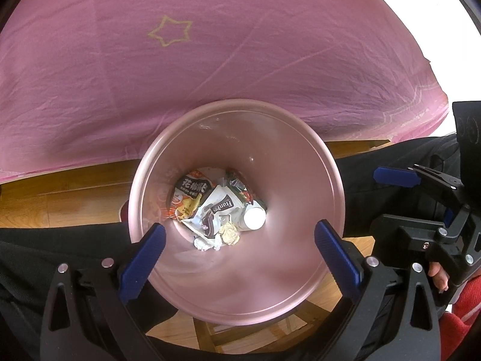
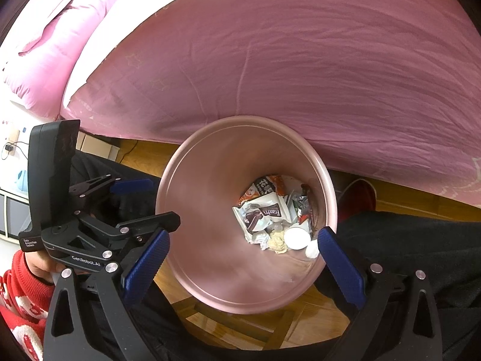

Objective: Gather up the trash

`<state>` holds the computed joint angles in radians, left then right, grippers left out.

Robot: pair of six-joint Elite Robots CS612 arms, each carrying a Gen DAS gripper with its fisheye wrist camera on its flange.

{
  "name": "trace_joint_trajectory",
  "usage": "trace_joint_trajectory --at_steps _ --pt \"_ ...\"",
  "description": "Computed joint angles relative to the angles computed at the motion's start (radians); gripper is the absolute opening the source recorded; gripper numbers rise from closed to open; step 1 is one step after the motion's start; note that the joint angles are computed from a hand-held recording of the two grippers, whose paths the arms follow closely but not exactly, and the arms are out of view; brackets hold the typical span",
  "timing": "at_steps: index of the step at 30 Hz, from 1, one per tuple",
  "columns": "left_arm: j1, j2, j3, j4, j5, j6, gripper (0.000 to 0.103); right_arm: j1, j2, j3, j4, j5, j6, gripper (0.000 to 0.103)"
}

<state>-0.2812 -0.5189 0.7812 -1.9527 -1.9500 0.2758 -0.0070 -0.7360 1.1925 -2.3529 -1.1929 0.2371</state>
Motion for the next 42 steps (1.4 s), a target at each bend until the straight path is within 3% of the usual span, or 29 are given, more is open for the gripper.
trace_joint_trajectory --at_steps 42 --pt "0.000 0.005 -0.009 0.007 0.005 -0.003 0.098 -0.001 -0.001 0.002 -0.016 -0.005 0.007 0.099"
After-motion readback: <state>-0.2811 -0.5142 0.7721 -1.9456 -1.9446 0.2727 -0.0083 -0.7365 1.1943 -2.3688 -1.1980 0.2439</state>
